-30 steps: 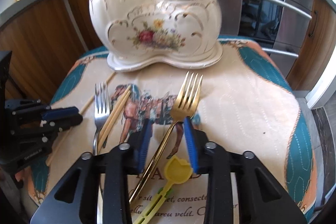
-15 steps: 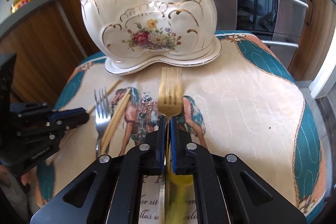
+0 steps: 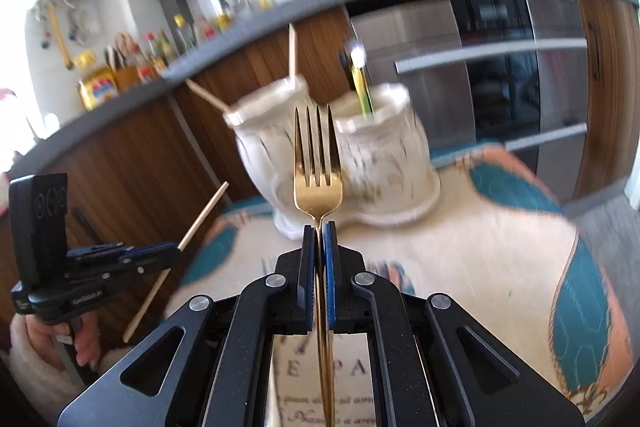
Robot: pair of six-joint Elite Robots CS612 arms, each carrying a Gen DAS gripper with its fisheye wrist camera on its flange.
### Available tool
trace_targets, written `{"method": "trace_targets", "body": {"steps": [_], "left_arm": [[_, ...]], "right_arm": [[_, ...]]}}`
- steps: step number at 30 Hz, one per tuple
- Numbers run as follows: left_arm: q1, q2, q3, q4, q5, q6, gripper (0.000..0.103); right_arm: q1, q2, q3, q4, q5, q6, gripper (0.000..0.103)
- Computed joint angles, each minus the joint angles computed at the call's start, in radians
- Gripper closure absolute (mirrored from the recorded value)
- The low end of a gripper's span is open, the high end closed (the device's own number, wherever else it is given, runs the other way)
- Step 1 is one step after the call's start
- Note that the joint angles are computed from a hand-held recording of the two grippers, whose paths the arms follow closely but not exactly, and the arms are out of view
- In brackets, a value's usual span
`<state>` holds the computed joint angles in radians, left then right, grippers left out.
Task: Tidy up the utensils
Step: 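Lift the chopstick with the left tool while the right tool lifts the gold fork, then drop the chopstick in the tall cup while the right tool drops the fork in the short cup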
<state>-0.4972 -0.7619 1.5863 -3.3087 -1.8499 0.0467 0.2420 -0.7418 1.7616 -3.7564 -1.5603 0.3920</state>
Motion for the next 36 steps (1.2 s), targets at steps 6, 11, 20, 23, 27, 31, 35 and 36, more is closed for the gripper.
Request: {"method": "trace_targets", "body": {"steps": [6,11,20,23,27,31,35,36], "left_arm": [[-0.005,0.001,-0.015,-0.157,-0.055,-0.038,0.097],[-0.003,0.024,-0.080,-0.208,-0.089,-0.090,0.097],[-0.021,0.110,-0.300,-0.262,-0.099,-0.216,0.097],[-0.033,0.140,-0.364,-0.258,-0.063,-0.227,0.097],[-0.055,0.169,-0.412,-0.265,0.028,-0.173,0.097],[-0.070,0.194,-0.443,-0.265,0.097,-0.124,0.097],[-0.077,0.219,-0.462,-0.298,0.164,-0.097,0.097],[-0.074,0.222,-0.466,-0.293,0.155,-0.100,0.097]], "right_arm": [[0.016,0.002,-0.013,-0.120,-0.088,-0.076,0.097],[0.017,-0.005,-0.042,-0.150,-0.141,-0.125,0.097],[-0.007,-0.004,-0.141,-0.188,-0.174,-0.170,0.097],[-0.023,0.013,-0.179,-0.212,-0.173,-0.144,0.097],[-0.034,0.047,-0.228,-0.221,-0.198,-0.120,0.097],[-0.041,0.078,-0.261,-0.201,-0.223,-0.101,0.097],[-0.049,0.091,-0.275,-0.139,-0.209,-0.090,0.097],[-0.051,0.093,-0.277,-0.123,-0.199,-0.089,0.097]]}}
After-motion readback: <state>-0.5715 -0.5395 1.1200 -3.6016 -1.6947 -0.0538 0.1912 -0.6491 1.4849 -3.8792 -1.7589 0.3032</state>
